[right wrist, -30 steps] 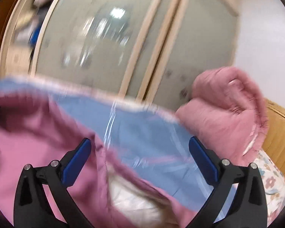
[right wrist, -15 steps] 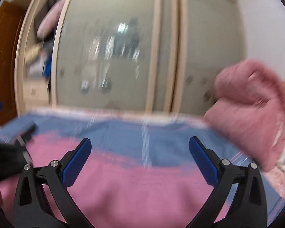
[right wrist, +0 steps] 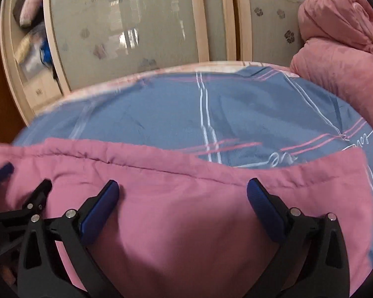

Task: Fold large clothes
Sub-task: 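Lower the folded bundle onto the blue sheet and open both grippers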

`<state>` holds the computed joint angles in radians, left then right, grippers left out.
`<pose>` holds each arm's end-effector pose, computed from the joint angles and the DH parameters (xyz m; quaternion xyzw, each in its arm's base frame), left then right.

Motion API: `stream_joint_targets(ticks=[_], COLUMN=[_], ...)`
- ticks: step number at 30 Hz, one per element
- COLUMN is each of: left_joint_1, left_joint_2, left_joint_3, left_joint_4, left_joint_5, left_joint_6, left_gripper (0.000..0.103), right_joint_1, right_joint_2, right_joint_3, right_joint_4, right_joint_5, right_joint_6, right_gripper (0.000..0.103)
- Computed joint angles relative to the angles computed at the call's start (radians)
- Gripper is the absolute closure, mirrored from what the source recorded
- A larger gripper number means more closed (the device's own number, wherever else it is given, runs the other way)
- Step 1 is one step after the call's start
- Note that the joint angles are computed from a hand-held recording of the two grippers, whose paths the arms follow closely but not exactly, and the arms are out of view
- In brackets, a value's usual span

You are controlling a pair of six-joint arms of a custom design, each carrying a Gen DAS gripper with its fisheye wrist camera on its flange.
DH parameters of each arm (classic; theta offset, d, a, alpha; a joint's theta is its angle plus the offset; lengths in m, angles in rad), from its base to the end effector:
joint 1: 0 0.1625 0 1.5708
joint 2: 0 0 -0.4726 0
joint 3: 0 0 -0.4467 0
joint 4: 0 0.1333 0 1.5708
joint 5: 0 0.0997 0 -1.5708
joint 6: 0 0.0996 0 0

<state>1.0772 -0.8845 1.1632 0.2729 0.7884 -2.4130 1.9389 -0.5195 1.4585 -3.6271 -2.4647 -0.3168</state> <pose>-0.1699 -0.7453 0.2833 0.3107 0.7677 -0.4088 0.3834 0.3304 -0.7020 0.0989 0.0410 -0.7972 0.4872 0.3541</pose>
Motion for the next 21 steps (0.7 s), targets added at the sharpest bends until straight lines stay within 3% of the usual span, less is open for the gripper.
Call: stream_joint_targets(ticks=[2,4,6,8,10,11,13,18,21], left_joint_1=[-0.002,0.012,0.043,0.087,0.137,0.141,0.144,0.140,0.101], left_joint_2=[-0.124,-0.188,-0.140,-0.044,0.013,0.022,0.021,0.000,-0.071], left_joint_3=[0.113,0.165,0.088,-0.048,-0.135,-0.152,-0.141,-0.110,-0.024], left_joint_4=[-0.178,-0.278,-0.249,-0.066,0.106,0.132,0.102,0.057,-0.077], left_joint_5=[0.035,0.060,-0.030,-0.083,-0.015,-0.010,-0.003,-0.009,-0.075], left_joint_6=[0.035,0.062,0.125,0.040,-0.137,-0.173,-0.156,-0.129,-0.010], left_gripper=[0.002,0.002,0.002,0.002,0.002,0.002,0.002,0.002,0.002], right_joint_1=[0.029,0.032,0.009,-0.027,-0.045,-0.042,-0.042,-0.052,-0.034], right_joint_2=[-0.002,0.003,-0.004,-0.019,-0.018,-0.003,0.025,-0.013,-0.059], right_joint_3=[0.012,0.008,0.027,0.070,0.086,0.070,0.040,0.084,0.139], right_joint_4=[-0.200,-0.266,-0.214,-0.058,-0.030,-0.063,-0.090,-0.048,-0.130], right_joint_5=[-0.060,-0.165,-0.222,-0.239,-0.203,-0.210,-0.227,-0.201,-0.140], right_joint_6=[-0.174,-0.273,-0.206,-0.028,0.035,0.004,-0.042,0.034,0.015], right_gripper=[0.001,0.001,0.001,0.001,0.001,0.001,0.001,0.001,0.001])
